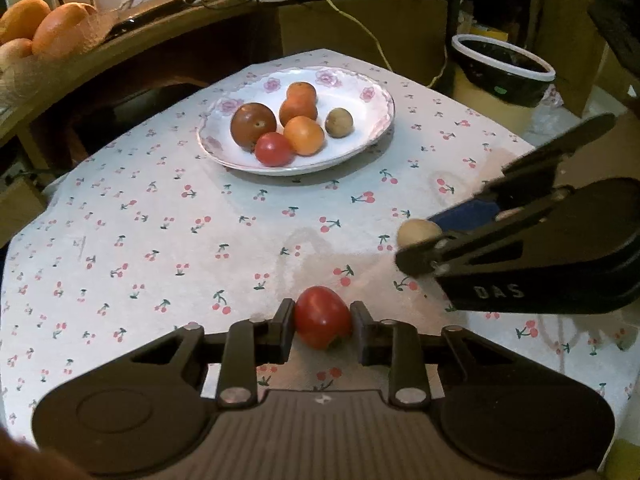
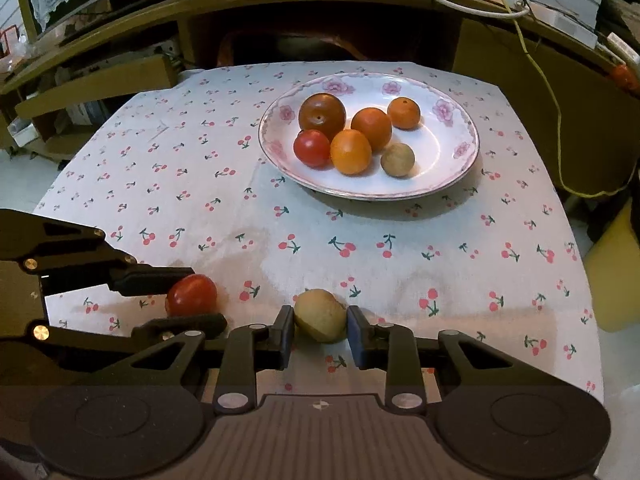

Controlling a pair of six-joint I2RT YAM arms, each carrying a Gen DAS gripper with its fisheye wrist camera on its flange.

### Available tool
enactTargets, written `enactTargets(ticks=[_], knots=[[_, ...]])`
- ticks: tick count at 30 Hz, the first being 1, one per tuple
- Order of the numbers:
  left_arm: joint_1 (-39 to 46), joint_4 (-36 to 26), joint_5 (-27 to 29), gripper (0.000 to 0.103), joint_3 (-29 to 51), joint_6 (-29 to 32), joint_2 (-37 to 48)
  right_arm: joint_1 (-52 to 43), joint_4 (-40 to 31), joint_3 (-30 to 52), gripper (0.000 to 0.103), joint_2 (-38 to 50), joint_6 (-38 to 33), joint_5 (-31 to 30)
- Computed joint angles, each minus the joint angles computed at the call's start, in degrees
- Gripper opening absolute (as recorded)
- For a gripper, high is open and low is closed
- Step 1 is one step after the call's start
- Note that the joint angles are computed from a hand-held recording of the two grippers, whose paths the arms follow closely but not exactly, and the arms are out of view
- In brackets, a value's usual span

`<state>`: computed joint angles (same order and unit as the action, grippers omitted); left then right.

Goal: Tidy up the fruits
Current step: 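Grasp the last kiwi with the right tool while the left tool grasps the last tomato, then lower the kiwi and tomato into the white plate and open both tools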

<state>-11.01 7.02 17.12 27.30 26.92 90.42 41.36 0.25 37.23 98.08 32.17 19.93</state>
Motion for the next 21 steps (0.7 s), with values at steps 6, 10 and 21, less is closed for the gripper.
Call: enactTargets(ticks=[6, 10, 21], knots=[[1.3, -1.0, 1.4, 0.035, 1.6, -3.1, -1.8, 0.0, 1.1, -3.5, 0.029, -5.3, 1.3, -0.9], [-0.5, -0.6, 1.2, 0.035, 4.1, -5.1, -1.4, -1.3, 1.9, -4.6, 0.029, -8.9, 0.6, -0.9], [-5.9, 1.8, -3.1, 0.034, 14.9, -8.6, 7.6, -11.6, 5.3, 0.0, 0.029, -5.7, -6.1, -3.7]])
